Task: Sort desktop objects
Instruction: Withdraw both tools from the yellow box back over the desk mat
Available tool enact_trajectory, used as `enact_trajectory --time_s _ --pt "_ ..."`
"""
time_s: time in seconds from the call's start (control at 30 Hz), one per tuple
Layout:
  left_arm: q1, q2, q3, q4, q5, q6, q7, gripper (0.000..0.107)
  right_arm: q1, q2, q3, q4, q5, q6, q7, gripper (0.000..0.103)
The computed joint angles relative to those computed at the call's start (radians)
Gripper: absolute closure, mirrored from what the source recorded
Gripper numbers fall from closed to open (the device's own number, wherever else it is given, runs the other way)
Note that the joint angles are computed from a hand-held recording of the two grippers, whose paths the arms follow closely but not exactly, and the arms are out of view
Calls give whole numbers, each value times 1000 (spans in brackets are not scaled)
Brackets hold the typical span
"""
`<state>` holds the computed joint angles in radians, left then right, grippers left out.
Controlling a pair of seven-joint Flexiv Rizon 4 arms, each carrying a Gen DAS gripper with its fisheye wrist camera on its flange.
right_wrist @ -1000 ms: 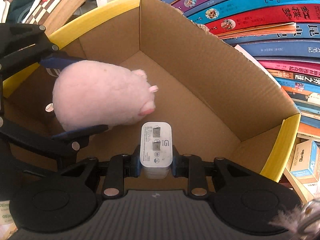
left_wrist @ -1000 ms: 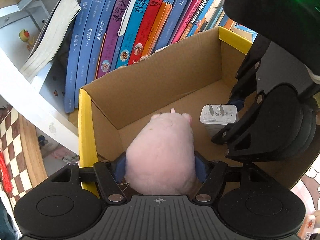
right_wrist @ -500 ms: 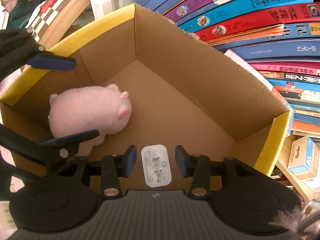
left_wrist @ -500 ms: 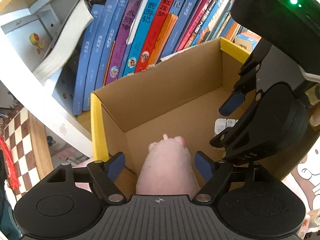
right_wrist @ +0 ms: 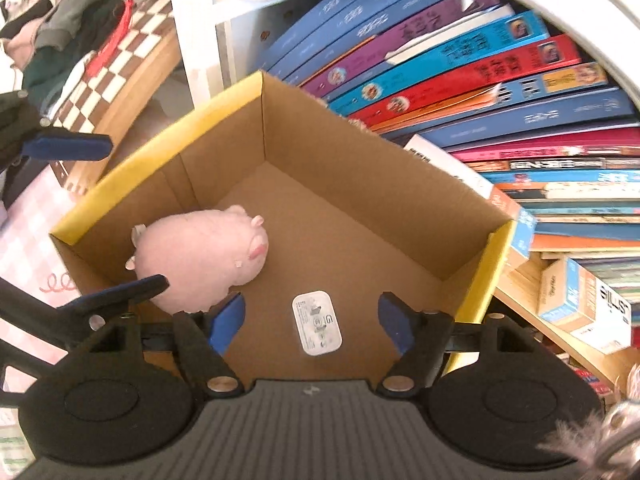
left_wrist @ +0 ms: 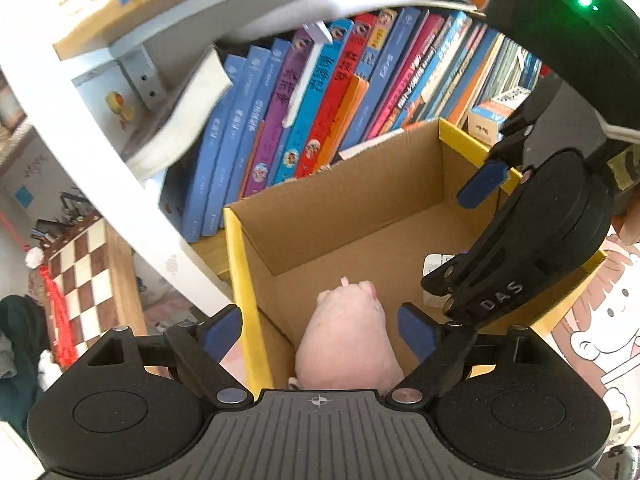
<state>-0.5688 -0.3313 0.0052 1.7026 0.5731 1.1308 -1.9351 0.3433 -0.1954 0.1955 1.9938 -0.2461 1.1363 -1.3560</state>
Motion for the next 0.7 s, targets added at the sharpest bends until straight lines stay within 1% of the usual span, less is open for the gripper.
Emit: enact_trajectory --time_s 0.03,0.17,0.27,0.47,0.57,0.7 --pt "-5 8 4 4 6 3 -14 19 3 14 -4 12 -12 6 18 27" --pt "-12 60 7 38 37 20 -69 15 8 63 -16 55 -61 46 115 25" --pt "0 95 1 67 65 40 -97 14 4 103 -16 90 -97 67 193 25" --pt "29 183 -30 132 124 48 -143 14 -16 202 -1 181 -217 98 341 24" --pt "49 250 -58 184 140 62 -149 14 -31 267 21 233 -207 114 381 24" --pt "85 337 -97 256 143 89 -146 14 -47 367 57 303 -202 112 435 23"
